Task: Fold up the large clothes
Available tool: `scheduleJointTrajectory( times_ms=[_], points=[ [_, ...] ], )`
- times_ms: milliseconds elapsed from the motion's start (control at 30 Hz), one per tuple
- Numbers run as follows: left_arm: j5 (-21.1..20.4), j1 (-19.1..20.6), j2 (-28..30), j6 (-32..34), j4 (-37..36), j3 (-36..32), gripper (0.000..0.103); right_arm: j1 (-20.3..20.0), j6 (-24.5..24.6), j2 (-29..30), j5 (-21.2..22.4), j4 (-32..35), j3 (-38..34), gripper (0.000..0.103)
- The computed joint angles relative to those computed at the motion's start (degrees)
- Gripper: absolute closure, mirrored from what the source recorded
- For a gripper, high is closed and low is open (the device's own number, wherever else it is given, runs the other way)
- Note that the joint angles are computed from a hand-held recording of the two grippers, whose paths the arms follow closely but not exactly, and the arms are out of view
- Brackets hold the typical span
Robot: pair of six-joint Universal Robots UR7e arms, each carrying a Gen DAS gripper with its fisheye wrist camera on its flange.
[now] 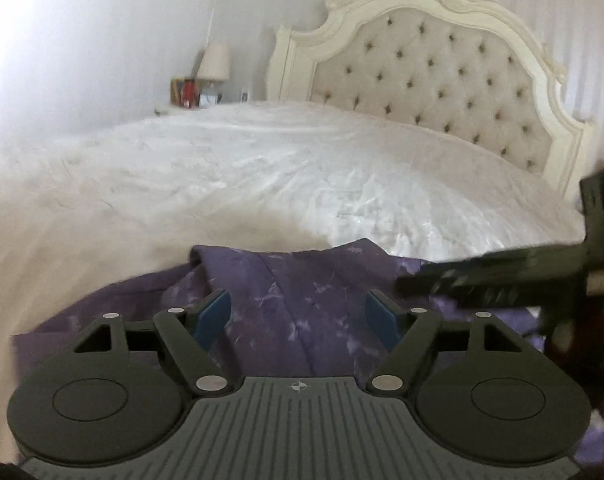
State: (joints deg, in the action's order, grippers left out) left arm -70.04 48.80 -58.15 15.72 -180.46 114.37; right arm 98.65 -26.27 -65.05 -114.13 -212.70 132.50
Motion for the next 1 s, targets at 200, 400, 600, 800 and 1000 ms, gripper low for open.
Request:
scheduleJointTrajectory(
  times_ms=[200, 400, 600, 800, 1000],
  points=[
    [5.5, 3.3, 3.3, -5.9, 10.9, -4.1, 0.030, -2.8, 3.5, 3.2, -6.2, 2.9, -2.4, 0.054],
    [6.1, 3.2, 2.1, -2.5, 10.9, -2.9, 0.030, -3.0, -0.4, 4.1, -7.3, -0.3, -1.1, 0.053],
    [7.8, -0.5, -3.3, -5.1, 6.5, 3.2, 0.022, 1.6, -2.9, 0.7, -4.3, -5.0, 3.6, 0.043],
    [10.9, -1.5, -3.5, -5.8, 9.2, 7.2, 0.016, 4.5, -6.9, 3.7, -13.4, 0.1, 4.1, 0.041],
    [10.4, -1.1, -3.8, -7.9, 12.4, 5.7, 0.013, 2.7, -3.1, 3.6, -12.5, 2.5, 3.6, 0.035]
  ],
)
